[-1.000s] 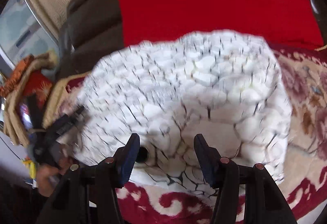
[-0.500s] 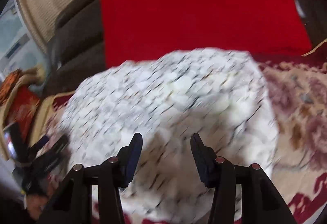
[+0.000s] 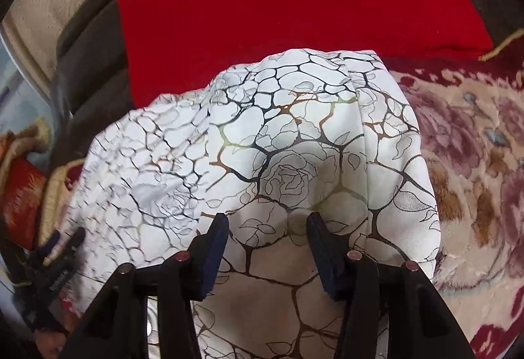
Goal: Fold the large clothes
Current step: 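Press and smooth the folded coat bundle with both grippers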
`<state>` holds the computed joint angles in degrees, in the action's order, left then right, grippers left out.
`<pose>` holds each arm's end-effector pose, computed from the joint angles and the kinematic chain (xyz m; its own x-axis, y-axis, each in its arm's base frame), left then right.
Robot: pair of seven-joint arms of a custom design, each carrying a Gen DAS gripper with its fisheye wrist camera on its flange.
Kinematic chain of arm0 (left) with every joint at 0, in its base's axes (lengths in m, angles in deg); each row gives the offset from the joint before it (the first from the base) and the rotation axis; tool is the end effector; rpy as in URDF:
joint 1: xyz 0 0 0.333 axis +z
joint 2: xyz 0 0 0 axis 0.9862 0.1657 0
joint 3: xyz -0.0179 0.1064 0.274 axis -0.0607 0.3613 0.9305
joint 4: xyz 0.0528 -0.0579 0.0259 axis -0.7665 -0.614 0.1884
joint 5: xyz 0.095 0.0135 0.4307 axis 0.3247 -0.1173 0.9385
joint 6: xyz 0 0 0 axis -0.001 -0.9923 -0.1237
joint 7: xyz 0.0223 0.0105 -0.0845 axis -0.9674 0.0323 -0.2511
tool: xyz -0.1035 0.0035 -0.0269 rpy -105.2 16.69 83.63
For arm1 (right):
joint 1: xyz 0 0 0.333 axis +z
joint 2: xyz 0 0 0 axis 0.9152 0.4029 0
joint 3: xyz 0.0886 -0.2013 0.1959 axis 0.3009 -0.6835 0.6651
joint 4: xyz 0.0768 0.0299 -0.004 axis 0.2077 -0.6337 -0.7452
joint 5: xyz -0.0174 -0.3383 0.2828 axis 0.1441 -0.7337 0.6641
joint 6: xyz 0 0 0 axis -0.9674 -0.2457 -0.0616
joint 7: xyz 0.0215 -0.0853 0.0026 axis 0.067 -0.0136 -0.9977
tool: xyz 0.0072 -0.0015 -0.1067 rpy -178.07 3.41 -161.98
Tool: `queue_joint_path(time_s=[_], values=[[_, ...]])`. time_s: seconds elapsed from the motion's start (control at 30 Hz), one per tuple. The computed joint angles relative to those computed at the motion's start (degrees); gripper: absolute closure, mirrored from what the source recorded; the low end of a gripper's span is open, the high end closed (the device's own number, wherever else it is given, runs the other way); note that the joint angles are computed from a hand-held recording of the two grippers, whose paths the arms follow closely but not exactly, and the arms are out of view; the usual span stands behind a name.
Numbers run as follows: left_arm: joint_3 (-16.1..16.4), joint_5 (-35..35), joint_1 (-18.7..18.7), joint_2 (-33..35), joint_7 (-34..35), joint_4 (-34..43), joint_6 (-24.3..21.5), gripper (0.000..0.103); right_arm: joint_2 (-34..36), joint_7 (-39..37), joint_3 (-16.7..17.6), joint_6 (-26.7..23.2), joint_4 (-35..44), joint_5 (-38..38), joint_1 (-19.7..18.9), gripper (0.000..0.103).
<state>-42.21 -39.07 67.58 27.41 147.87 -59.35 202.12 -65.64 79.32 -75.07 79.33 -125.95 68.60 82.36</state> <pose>0.6316 -0.2800 0.6019 -0.3637 -0.9204 -0.1435 -0.6143 0.3527 -0.7058 0.5006 0.2593 0.6017 -0.5158 -0.7933 -0.3236 -0.6116 0.6054 -0.5093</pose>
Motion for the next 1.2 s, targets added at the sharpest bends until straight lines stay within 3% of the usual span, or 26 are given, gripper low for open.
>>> queue_joint_path(time_s=[0.07,0.23,0.43,1.2], values=[[0.0,0.18,-0.13,0.2,-0.75,0.38,-0.3,0.013,-2.73,2.78,0.26,3.13,-2.91,-1.57,-0.74,0.049],[-0.07,-0.15,-0.4,0.76,-1.62,1.26,-0.21,0.013,-6.76,7.66,2.51,2.23,-5.17,-7.89,-3.23,0.049],[-0.09,0.44,-0.92,1.54,-2.77,2.23,-0.71,0.013,-5.41,3.35,-0.05,2.41,-5.69,-0.94,-2.23,0.049],[0.08,2.13,-1.71,1.75,-4.72,2.6,-2.58,0.013,-5.78,-1.18,-0.06,5.32,-7.43,2.33,-3.32,0.049]])
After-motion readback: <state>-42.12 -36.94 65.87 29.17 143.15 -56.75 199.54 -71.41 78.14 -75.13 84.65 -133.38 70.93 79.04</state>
